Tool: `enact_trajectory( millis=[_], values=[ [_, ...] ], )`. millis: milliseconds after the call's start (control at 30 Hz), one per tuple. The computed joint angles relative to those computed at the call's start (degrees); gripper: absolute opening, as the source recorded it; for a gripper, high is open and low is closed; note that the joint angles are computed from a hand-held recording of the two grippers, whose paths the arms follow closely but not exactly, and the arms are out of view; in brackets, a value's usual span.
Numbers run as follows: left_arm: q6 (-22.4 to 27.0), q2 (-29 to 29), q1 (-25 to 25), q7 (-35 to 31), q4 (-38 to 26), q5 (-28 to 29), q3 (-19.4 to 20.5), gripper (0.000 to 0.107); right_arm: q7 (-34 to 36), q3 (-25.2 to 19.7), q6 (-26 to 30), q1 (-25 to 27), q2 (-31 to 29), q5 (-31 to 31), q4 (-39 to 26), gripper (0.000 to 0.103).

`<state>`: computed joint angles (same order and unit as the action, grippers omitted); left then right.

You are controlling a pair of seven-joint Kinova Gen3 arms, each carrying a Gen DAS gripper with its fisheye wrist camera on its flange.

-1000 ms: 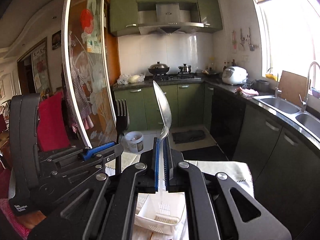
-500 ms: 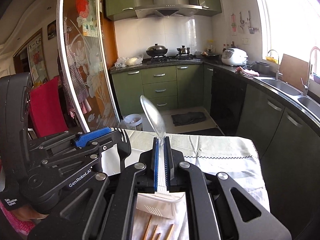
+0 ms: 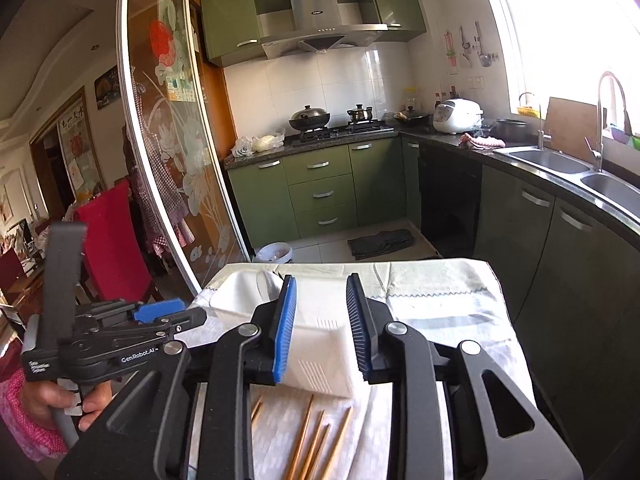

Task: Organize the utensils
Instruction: 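Lift fork and spoon over the white holder and open both tools to drop them, then grasp a wooden chopstick with the left tool while the right tool grasps another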

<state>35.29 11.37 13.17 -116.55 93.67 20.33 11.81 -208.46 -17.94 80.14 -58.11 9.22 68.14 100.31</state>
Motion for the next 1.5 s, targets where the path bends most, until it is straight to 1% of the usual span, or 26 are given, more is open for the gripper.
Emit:
enact_trajectory(
  millis=[67,100,133,167,200,233,300,333,433,500,533,600,667,700,733,767,833,1000,1100,1167,1200,1233,1333,1400,1467,1500],
  values=[
    [4.7,2.1,4.3,3.6,-0.8,-4.7,-5.1,0.036,-4.7,1.6,2.6,-4.7,-0.2,-1.9,2.4,0.028],
    [7.0,3.6,6.0,5.9,-1.7,-7.0,-6.8,0.036,-7.0,3.1,3.2,-7.4,-0.3,-3.2,3.5,0.034],
    [9.3,5.0,6.7,8.3,-2.6,-9.1,-7.4,0.036,-9.3,4.9,3.1,-10.0,-0.7,-4.6,4.8,0.036],
    [11.5,6.5,6.5,10.1,-3.4,-10.6,-7.0,0.034,-11.7,7.0,2.1,-12.7,-1.2,-5.9,6.3,0.036],
    [12.7,7.6,5.5,11.7,-3.8,-12.3,-5.6,0.033,-14.0,8.8,0.9,-14.9,-1.9,-7.1,7.9,0.036],
    [13.5,8.5,4.7,12.9,-4.0,-13.6,-4.1,0.031,-16.3,9.5,-0.3,-16.1,-2.5,-8.0,9.4,0.036],
    [13.4,9.3,5.5,15.3,-3.3,-15.5,-3.9,0.031,-21.0,8.8,-2.1,-16.3,-3.4,-9.5,12.2,0.036],
    [13.7,9.7,6.0,16.2,-3.5,-16.2,-3.9,0.031,-23.3,7.3,-2.5,-15.5,-3.6,-9.9,13.4,0.036],
    [15.5,11.0,8.0,19.5,-4.9,-18.9,-4.2,0.03,-30.2,-0.5,-2.8,-9.9,-3.5,-9.9,16.2,0.036],
    [16.9,11.7,9.0,21.2,-5.6,-20.3,-4.2,0.028,-32.2,-5.2,-2.5,-6.2,-3.4,-9.8,16.9,0.036],
    [17.4,12.0,9.3,21.8,-5.9,-20.7,-4.1,0.028,-32.2,-6.2,-2.5,-5.3,-3.6,-9.8,16.9,0.036],
    [17.4,11.8,10.1,23.3,-5.7,-22.1,-4.3,0.027,-32.2,-6.4,-2.8,-5.1,-3.9,-9.8,17.0,0.036],
    [17.7,11.7,10.5,24.5,-5.5,-22.8,-4.4,0.025,-30.1,-5.7,-3.4,-5.3,-4.0,-10.3,16.3,0.036],
    [17.9,11.6,10.4,24.7,-5.5,-22.9,-4.3,0.023,-27.8,-5.4,-4.1,-4.6,-4.1,-10.6,15.5,0.036],
    [18.4,11.6,10.3,24.8,-5.6,-22.9,-4.1,0.019,-25.5,-6.1,-5.7,-2.9,-4.4,-11.0,15.1,0.037],
    [18.8,11.7,10.3,24.9,-5.7,-22.8,-3.9,0.013,-23.1,-7.2,-8.0,-0.3,-4.6,-11.0,14.9,0.038],
    [19.6,11.7,10.0,24.5,-5.9,-22.4,-3.5,0.007,-18.5,-9.4,-12.7,5.0,-4.5,-11.6,14.4,0.038],
    [19.8,11.5,9.3,23.5,-5.8,-21.1,-3.0,0.006,-6.8,-13.4,-24.3,18.3,-2.5,-17.1,12.1,0.038],
    [18.0,10.5,8.6,22.5,-5.0,-20.8,-3.0,0.006,0.2,-15.6,-31.3,26.3,-1.0,-21.1,11.6,0.038],
    [16.5,9.1,8.1,22.0,-4.1,-20.7,-3.2,0.006,4.8,-15.9,-33.2,29.1,0.4,-23.5,10.3,0.038],
    [15.8,8.4,7.6,21.6,-3.6,-20.3,-3.1,0.006,7.2,-14.9,-32.7,29.0,1.3,-25.0,9.2,0.037],
    [15.3,7.9,7.3,21.1,-3.3,-20.0,-3.1,0.006,9.5,-12.9,-32.9,27.9,1.9,-26.6,8.4,0.035],
    [14.2,6.5,6.1,19.7,-2.4,-18.8,-2.8,0.006,14.9,-4.9,-33.3,22.7,3.4,-31.2,6.4,0.029],
    [13.5,5.5,5.3,18.7,-1.6,-17.8,-2.7,0.006,17.1,0.4,-32.1,18.2,4.4,-33.3,4.9,0.029],
    [12.1,4.4,4.6,17.6,-0.7,-17.2,-2.7,0.006,19.6,5.7,-32.5,14.2,5.0,-35.6,3.9,0.029],
    [11.5,3.9,4.3,17.1,-0.2,-16.8,-2.6,0.006,20.6,7.3,-31.9,12.8,5.5,-36.4,3.1,0.029]
  ],
)
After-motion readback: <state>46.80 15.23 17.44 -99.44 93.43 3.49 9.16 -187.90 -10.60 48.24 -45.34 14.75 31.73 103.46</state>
